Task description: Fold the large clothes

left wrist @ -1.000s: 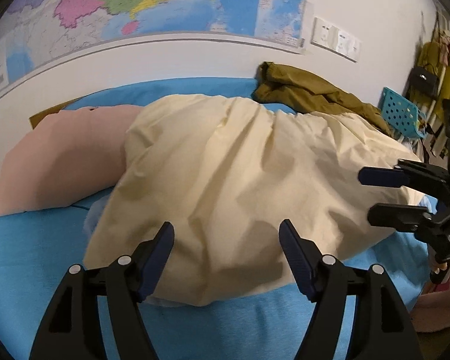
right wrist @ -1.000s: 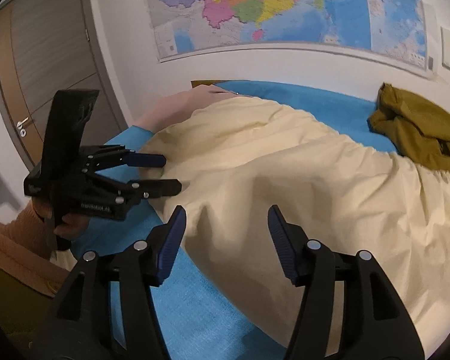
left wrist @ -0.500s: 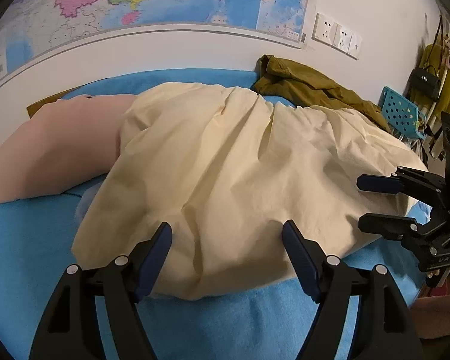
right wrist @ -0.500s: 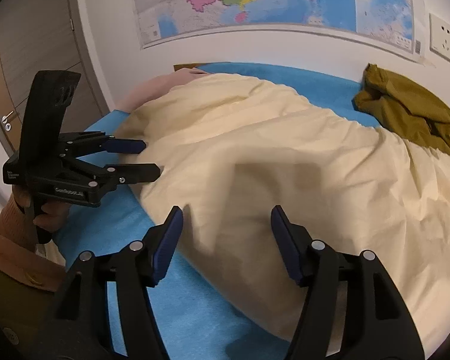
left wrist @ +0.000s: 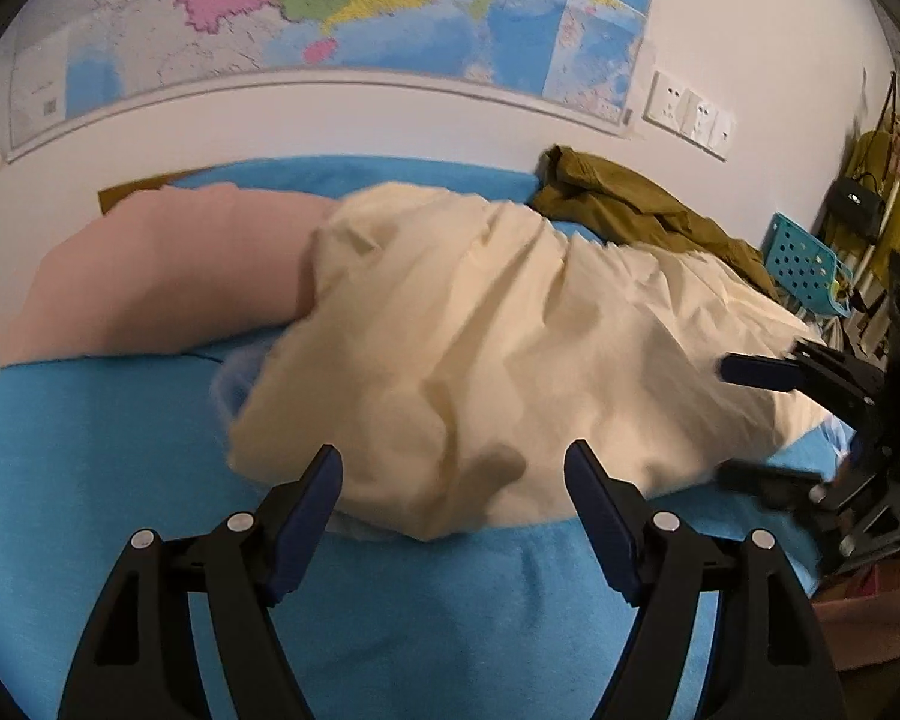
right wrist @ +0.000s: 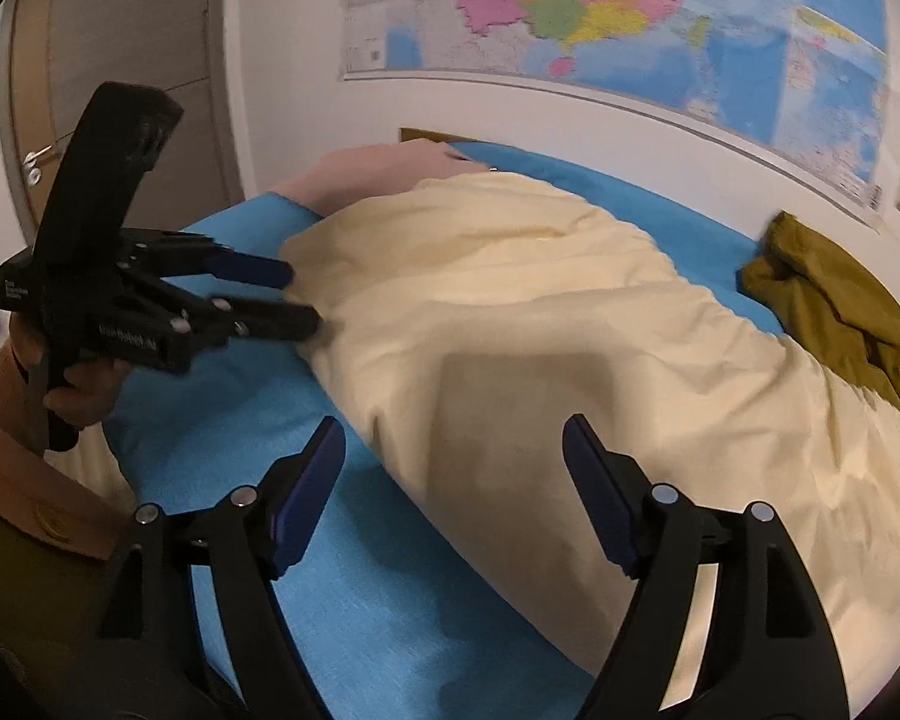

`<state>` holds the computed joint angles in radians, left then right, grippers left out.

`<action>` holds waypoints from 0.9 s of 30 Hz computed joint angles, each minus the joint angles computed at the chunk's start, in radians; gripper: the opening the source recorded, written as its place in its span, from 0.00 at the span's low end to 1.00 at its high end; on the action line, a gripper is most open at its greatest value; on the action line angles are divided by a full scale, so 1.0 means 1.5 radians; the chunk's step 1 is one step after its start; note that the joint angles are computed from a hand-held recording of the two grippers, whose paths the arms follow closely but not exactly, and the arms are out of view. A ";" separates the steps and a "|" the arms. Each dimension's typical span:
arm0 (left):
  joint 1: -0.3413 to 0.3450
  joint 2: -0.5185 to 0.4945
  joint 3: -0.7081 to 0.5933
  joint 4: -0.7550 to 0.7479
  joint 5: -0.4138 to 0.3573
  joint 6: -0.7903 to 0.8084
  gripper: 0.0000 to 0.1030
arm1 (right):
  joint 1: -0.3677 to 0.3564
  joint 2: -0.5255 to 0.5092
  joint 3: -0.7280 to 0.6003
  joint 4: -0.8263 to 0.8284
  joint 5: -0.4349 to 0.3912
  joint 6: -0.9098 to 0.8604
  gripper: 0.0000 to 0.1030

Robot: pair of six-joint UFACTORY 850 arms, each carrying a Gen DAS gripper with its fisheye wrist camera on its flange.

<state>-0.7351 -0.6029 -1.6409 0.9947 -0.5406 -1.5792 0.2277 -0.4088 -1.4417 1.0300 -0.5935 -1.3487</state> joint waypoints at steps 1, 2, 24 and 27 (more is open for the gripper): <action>0.002 0.001 -0.001 0.009 -0.006 -0.009 0.72 | -0.017 0.008 0.008 0.023 0.001 0.003 0.72; 0.002 0.002 0.000 0.021 -0.011 -0.017 0.72 | -0.038 0.015 0.017 0.051 0.000 0.008 0.72; 0.051 -0.033 -0.047 -0.077 -0.061 0.069 0.59 | -0.223 0.028 0.075 0.002 0.115 0.284 0.39; 0.056 -0.044 -0.057 -0.100 -0.068 0.086 0.59 | -0.233 0.015 0.076 -0.002 0.110 0.318 0.24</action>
<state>-0.6518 -0.6689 -1.7263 0.8443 -0.6425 -1.4510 -0.1224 -0.3864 -1.3276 1.0264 -0.4291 -0.8715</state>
